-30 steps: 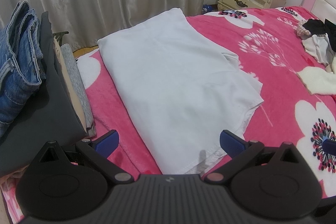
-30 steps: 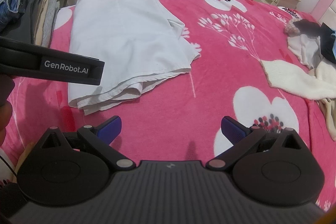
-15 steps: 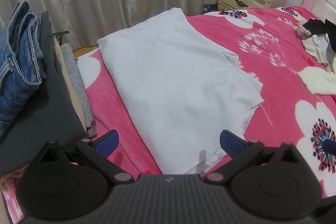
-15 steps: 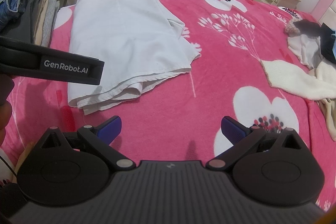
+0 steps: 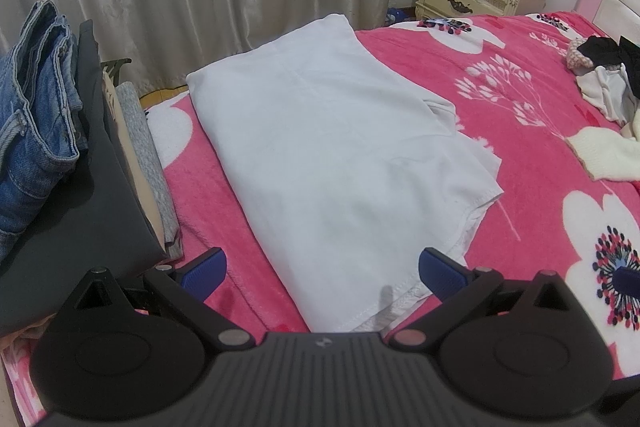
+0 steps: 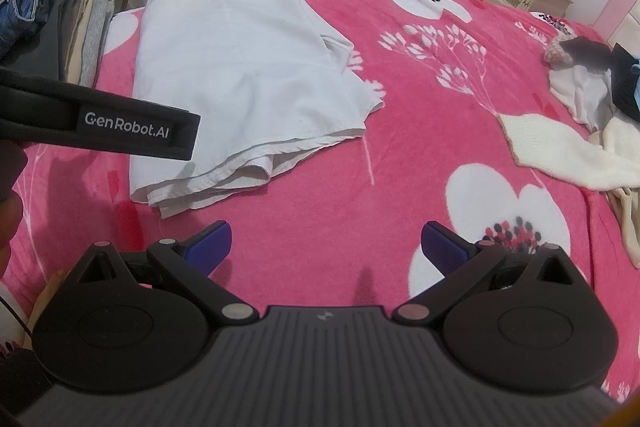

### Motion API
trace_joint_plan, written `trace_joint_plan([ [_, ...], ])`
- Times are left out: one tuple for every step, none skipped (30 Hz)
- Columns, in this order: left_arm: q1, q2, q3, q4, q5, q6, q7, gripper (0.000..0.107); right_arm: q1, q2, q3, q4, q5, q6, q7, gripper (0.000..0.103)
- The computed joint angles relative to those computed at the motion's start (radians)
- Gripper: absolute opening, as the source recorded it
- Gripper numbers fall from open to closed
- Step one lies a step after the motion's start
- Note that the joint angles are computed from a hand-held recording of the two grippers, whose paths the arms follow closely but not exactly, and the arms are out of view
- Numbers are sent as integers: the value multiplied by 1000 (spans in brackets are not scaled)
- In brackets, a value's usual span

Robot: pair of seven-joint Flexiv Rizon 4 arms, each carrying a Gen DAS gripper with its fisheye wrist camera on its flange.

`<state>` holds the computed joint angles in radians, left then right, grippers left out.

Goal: Fold clothes

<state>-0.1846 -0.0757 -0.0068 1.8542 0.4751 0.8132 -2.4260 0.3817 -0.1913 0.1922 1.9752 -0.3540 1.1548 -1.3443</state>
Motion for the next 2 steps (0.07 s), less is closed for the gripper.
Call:
trace_joint_plan([
  [0,0,0,0,0,0,0,103,0,0,0,0,0,0,0,102],
  [0,0,0,0,-1,1,0,103,0,0,0,0,0,0,0,102],
])
